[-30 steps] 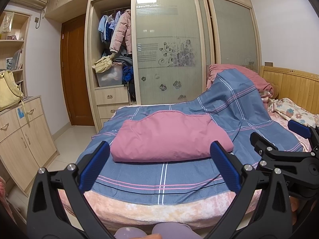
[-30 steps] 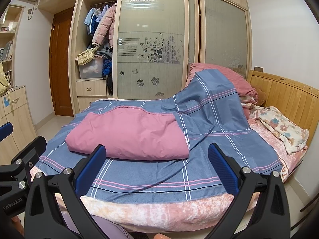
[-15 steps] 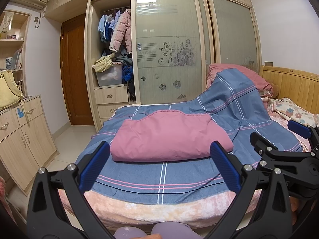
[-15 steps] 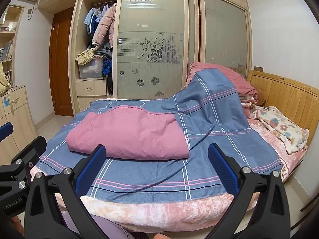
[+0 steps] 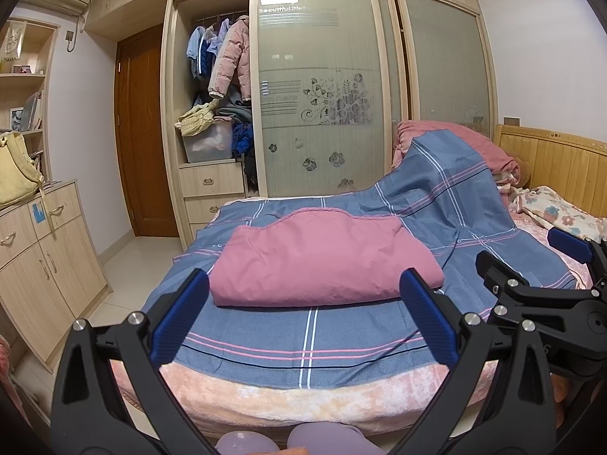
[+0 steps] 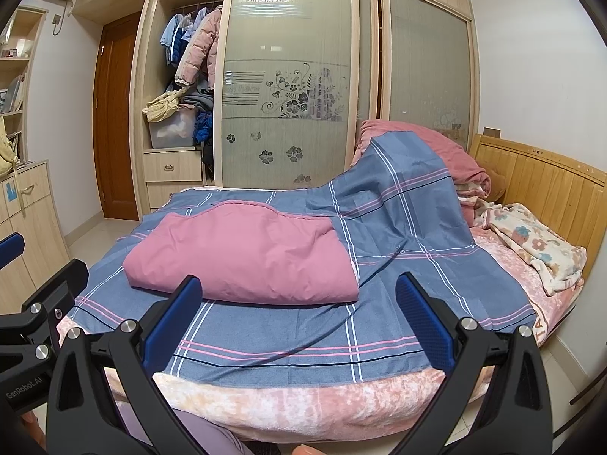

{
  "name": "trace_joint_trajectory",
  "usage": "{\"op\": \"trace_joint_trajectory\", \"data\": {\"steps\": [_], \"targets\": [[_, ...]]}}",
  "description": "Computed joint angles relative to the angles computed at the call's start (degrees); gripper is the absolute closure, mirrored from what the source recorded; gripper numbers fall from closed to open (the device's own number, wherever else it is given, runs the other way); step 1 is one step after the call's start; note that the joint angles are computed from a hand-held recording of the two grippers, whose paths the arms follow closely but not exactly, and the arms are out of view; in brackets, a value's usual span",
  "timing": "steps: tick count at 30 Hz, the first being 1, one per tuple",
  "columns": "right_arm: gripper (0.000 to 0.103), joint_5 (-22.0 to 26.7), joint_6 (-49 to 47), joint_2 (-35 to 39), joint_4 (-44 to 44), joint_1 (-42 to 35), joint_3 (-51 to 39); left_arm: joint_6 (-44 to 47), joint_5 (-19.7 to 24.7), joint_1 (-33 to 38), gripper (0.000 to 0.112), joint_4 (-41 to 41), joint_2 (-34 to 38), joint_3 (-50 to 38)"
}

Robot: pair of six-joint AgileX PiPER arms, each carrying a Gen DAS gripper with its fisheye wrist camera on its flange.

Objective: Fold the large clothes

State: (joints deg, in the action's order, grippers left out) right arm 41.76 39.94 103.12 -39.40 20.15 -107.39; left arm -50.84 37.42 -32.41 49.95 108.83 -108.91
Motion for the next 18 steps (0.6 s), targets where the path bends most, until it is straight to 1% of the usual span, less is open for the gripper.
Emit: {"op": "trace_joint_trajectory", "data": {"steps": [3, 6, 9, 16, 18], "targets": [[0.002, -0.3, 0.0, -0.1, 0.0, -0.1, 0.4, -0.5, -0.1, 0.0, 0.012, 0.5, 0.2, 0.0], [0.002, -0.1, 0.0, 0.0, -0.3, -0.1, 0.6, -2.9, -0.3, -0.4, 0.012, 3.2, 0.2, 1.3], [0.002, -0.1, -1.0, 0.5, 0.8, -0.7, 0.2, -3.5, -0.3, -0.4, 0.012, 3.6, 0.8, 1.2], [0.002, -1.5, -4.5, 2.1, 4.5, -2.8, -0.7, 1.9, -1.2, 1.4, 0.012, -3.5, 2.9, -1.6], [0.002, -1.1, -5.9, 3.2, 5.9, -3.3, -2.2, 3.3, -1.0, 1.8, 0.012, -4.9, 4.0, -2.9]]}}
